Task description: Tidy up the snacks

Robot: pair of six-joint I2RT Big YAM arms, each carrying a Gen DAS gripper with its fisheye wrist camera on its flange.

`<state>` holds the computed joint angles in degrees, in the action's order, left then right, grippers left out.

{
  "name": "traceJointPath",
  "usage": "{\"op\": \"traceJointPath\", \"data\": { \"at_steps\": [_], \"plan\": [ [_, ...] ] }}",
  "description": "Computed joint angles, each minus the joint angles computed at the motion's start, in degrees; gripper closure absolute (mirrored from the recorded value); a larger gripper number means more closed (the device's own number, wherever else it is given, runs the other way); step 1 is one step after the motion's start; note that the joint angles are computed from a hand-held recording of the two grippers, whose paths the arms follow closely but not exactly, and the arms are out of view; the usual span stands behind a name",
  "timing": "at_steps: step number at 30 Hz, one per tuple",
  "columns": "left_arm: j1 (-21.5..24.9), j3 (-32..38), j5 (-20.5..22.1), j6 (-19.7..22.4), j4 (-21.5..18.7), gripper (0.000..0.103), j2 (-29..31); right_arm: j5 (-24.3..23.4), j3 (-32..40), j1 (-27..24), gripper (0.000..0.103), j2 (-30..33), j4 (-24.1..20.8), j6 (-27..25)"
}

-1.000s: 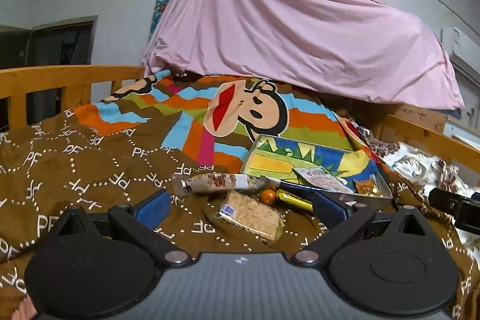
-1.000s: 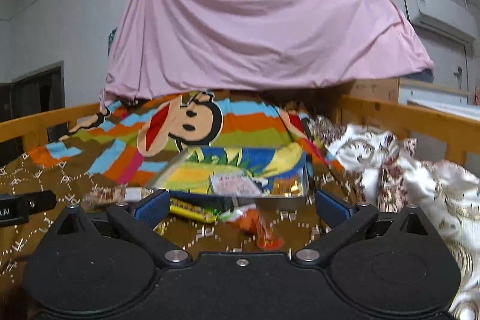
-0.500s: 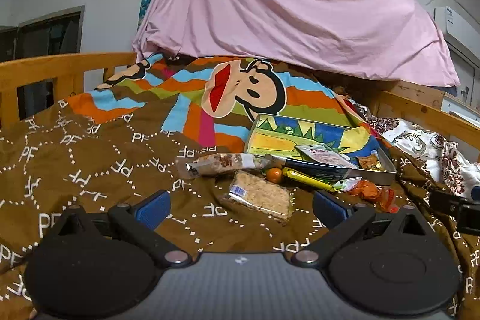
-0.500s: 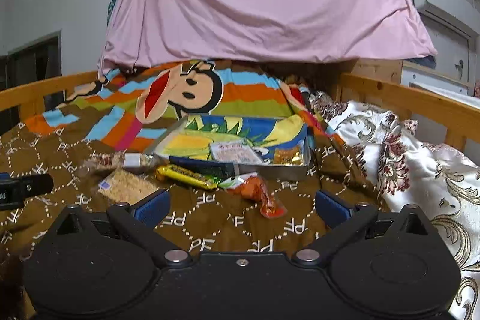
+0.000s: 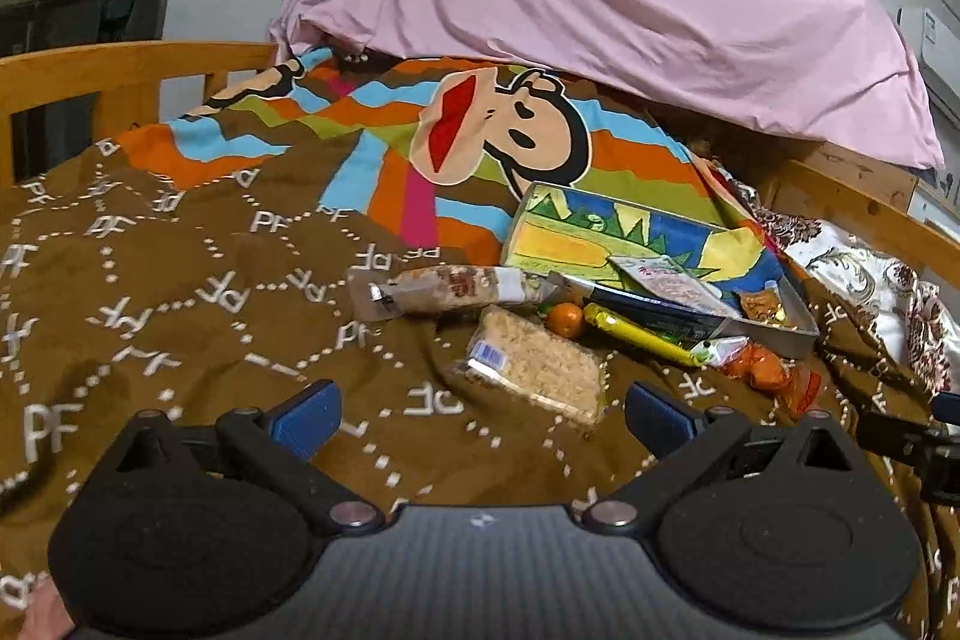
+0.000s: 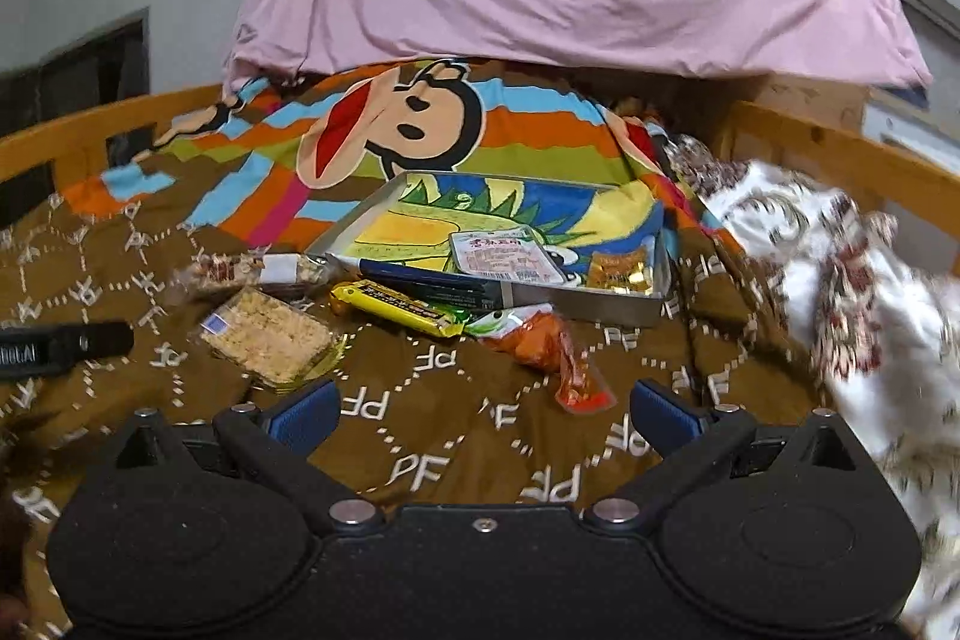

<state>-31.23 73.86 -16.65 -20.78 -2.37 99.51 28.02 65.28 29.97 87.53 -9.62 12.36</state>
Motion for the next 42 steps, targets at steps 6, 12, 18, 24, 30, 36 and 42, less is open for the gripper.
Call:
{"op": "traceJointPath", "data": {
  "at_steps": [6,12,18,24,30,36,42],
  "plan": [
    [0.27,7.30,2.81,-1.61,-2.49,0.000,5.47,-2.16,1.78,-3.52,0.001,2.65,1.74,-6.91],
    [-0.22,13.07,4.26,0.69,-3.78,0.000,9.56,-4.79,4.53,-6.45,0.001,6.03,2.90,-8.25],
    [-0.65,19.87,5.41,1.47,-6.02,0.000,13.80,-5.12,8.24,-8.46,0.001,9.03,1.10,-3.92],
    [-0.57,28.45,6.70,-2.44,-10.33,0.000,19.04,-5.51,9.27,-9.37,0.001,10.99,2.97,-7.12],
    [-0.66,37.94,8.11,-6.77,-15.37,0.000,24.80,-5.33,10.99,-9.94,0.001,13.25,3.93,-8.71],
    [-0.70,45.20,10.50,-11.20,-19.76,0.000,29.71,-7.21,11.73,-10.36,0.001,14.61,2.44,-9.93],
    [-0.73,48.46,10.22,-13.46,-22.00,0.000,32.34,-9.40,13.21,-10.73,0.001,16.11,-0.45,-9.95]
  ]
}}
